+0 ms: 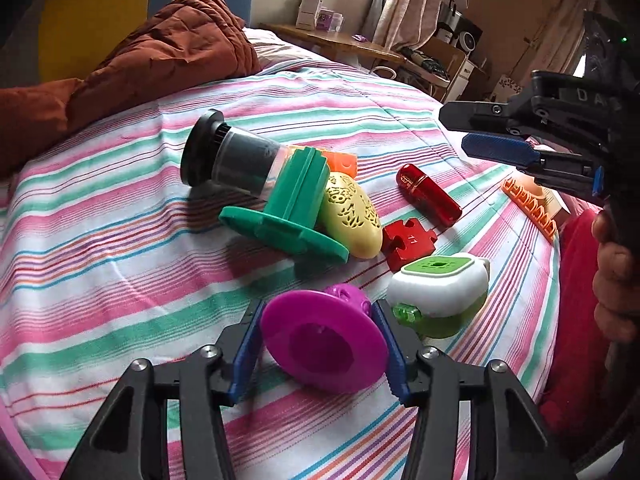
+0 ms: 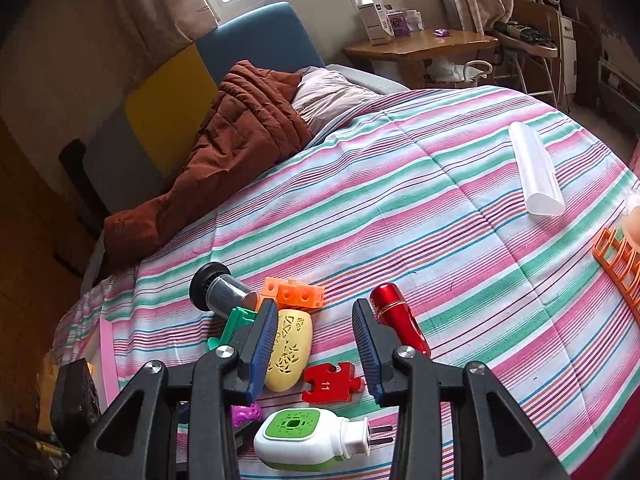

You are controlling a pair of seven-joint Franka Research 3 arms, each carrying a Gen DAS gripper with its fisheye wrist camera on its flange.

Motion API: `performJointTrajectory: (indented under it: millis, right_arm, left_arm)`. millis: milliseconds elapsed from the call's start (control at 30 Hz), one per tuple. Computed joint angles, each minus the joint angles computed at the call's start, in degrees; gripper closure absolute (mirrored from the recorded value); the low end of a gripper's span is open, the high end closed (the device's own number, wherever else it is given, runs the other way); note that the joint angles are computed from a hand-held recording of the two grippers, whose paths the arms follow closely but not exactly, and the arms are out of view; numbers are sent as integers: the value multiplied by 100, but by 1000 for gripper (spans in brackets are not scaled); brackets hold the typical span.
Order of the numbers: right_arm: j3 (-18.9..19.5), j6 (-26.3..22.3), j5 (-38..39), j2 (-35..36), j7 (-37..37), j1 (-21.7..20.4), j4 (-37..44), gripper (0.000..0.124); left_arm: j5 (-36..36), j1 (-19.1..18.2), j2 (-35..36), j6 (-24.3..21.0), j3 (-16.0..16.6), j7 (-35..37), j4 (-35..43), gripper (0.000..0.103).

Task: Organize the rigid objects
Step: 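Grasp the magenta suction cup with the left tool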

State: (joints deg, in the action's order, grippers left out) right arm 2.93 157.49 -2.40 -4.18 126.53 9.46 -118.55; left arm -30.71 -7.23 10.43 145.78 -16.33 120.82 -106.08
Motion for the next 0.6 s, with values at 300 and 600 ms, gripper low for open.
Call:
performJointTrajectory:
  millis: [300, 600]
  right_arm:
    - [-70, 93, 380, -77, 149, -59, -162, 86]
    - [-212, 388, 1264, -322, 763, -244, -684, 86]
  left_arm:
    - [10, -232, -1100, 841, 270, -521, -1464, 49]
    - [108, -606, -1787, 1229, 698, -924, -2332, 49]
